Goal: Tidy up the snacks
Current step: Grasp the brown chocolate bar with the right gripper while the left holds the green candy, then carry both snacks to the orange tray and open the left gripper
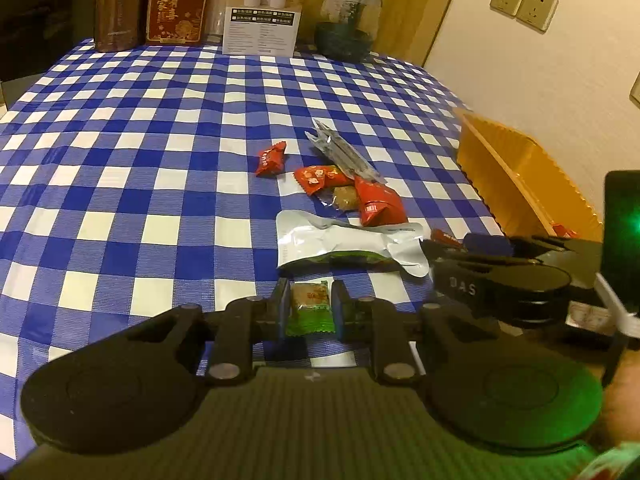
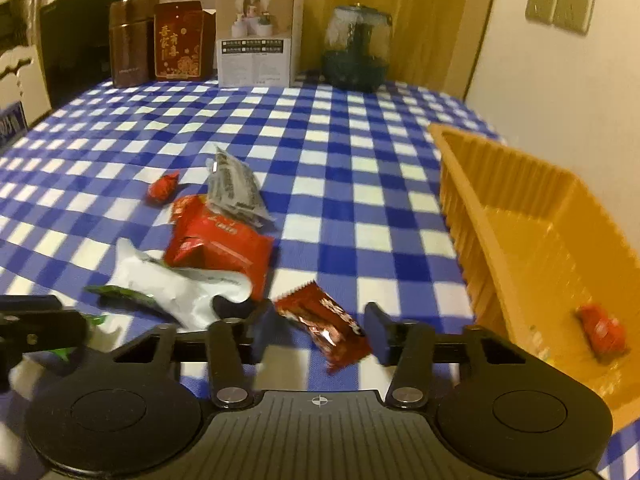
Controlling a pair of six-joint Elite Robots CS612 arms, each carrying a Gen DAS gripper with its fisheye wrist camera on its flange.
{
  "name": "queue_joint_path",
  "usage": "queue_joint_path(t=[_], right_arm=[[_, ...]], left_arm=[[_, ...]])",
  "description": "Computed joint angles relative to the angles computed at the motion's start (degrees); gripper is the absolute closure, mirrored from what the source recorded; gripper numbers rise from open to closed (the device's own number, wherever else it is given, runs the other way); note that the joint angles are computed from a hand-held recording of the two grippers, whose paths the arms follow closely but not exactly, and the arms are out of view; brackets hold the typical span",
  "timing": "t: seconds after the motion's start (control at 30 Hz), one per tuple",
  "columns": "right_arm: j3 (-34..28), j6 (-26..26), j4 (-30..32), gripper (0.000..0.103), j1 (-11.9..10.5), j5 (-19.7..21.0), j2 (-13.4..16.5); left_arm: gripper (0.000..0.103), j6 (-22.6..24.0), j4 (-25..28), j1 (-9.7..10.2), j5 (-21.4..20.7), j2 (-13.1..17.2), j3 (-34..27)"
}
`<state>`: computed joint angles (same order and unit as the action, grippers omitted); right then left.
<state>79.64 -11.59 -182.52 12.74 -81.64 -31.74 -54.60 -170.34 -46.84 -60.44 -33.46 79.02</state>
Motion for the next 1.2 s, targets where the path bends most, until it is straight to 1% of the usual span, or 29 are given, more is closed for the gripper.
queue_joint_path(t=[0.03, 0.1, 0.17, 0.27, 0.37, 0.5, 0.8, 1.2], right_arm=[[0.34, 0.31, 0.92, 0.068, -0.09, 0.72, -0.42], [1.12, 1.36, 2.85, 0.069, -0.34, 2.61, -1.36], [2.6, 2.44, 3.42, 0.07, -0.64, 4.28, -2.38], [5.22, 4.25, 3.19, 0.07, -1.02, 5.75, -3.89], [7.68, 4.95, 1.79, 0.07, -1.32, 6.9, -5.0], [9.87, 6.1, -0.36, 0.072, -1.64, 7.29, -5.84], [12.09, 5.87, -4.87, 0.074, -1.53, 6.61, -6.78], [14.1, 6.7, -7.12, 0.074, -2.23, 6.18, -8.16]], left_arm=[[0.084, -0.1, 0.03, -0.03, 0.03, -0.07, 0.11], [0.084, -0.19, 0.03, -0.11, 0.04, -0.19, 0.27], [0.084, -0.34, 0.13, -0.21, 0.05, -0.32, 0.44], [0.084, -0.23, 0.22, -0.35, -0.15, -0.52, 0.7], [0.084, -0.34, 0.18, -0.49, -0.45, -0.68, 1.1], [0.084, 0.08, 0.0, -0.73, -0.65, -0.9, 1.46], [0.084, 1.6, -0.2, -1.35, 0.12, -1.55, 2.03], [0.084, 3.11, -1.38, -1.85, 0.49, -2.21, 1.76]])
